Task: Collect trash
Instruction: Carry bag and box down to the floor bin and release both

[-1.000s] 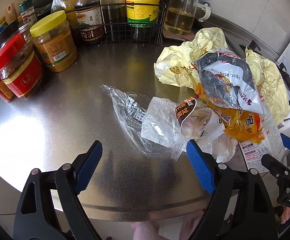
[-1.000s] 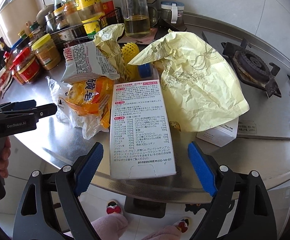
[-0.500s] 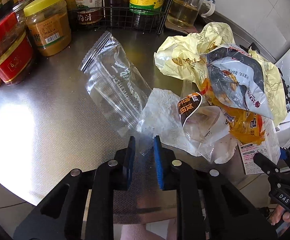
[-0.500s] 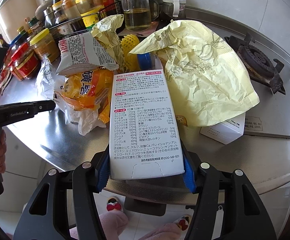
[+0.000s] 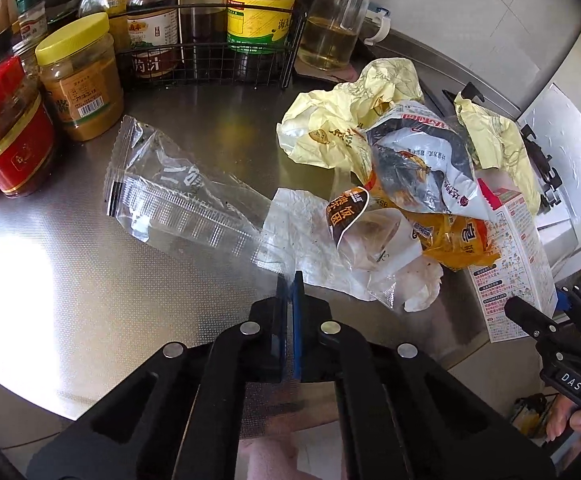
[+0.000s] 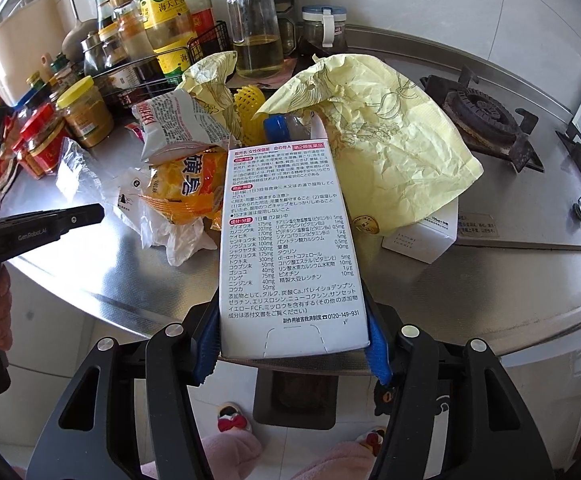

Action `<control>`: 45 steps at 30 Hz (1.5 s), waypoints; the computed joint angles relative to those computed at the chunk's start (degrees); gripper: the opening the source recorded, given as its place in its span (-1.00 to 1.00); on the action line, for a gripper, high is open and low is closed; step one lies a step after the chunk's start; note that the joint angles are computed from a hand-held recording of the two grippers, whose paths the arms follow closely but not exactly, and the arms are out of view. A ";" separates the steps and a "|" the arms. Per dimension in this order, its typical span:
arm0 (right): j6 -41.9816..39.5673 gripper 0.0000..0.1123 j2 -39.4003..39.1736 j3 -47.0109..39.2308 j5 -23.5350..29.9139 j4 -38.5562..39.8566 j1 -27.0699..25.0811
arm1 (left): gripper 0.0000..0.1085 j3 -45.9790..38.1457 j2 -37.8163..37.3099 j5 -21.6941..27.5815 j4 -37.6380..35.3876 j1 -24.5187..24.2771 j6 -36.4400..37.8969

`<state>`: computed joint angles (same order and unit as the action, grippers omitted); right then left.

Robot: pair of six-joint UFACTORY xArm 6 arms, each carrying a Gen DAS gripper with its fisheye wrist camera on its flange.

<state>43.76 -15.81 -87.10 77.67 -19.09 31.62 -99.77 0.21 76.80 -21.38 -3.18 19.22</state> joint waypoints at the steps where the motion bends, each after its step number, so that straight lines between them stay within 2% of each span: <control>1: 1.06 0.06 -0.24 -0.16 0.38 -0.92 0.72 | -0.99 -0.35 -0.03 0.34 -0.39 0.08 0.69; 6: 4.36 0.06 -1.25 -0.80 1.66 -3.17 3.29 | -0.99 -0.97 -1.57 1.73 -0.98 0.61 3.87; 10: 4.01 0.06 -2.40 -0.97 2.95 -3.92 5.02 | -0.99 0.48 -4.27 1.66 -1.63 1.03 4.08; 17: 1.67 0.06 -8.10 4.08 3.36 -2.02 6.45 | -0.99 9.33 -13.42 -0.52 -0.14 -0.98 0.26; 25: 3.51 0.06 -20.59 14.00 7.40 -1.58 10.69 | -0.99 22.14 -26.31 -0.73 3.02 -8.12 -5.63; 29: 6.63 0.06 -29.13 22.53 8.25 -1.52 13.97 | -0.99 29.09 -31.65 -0.93 3.34 -12.71 -8.31; 32: 8.24 0.06 -34.18 28.78 9.05 2.20 14.63 | -0.99 34.99 -34.51 -1.58 3.71 -15.86 -10.81; 36: 8.37 0.07 -40.36 39.39 5.83 7.37 12.58 | -0.99 42.33 -35.49 -3.24 1.78 -17.67 -12.97; 40: 5.52 0.07 -43.40 50.34 -0.51 14.18 7.51 | -0.99 48.40 -33.66 -6.64 0.62 -18.67 -13.50; 45: 2.45 0.07 -40.06 58.42 -8.52 16.87 4.87 | -0.99 53.56 -28.63 -10.86 -2.51 -18.82 -12.34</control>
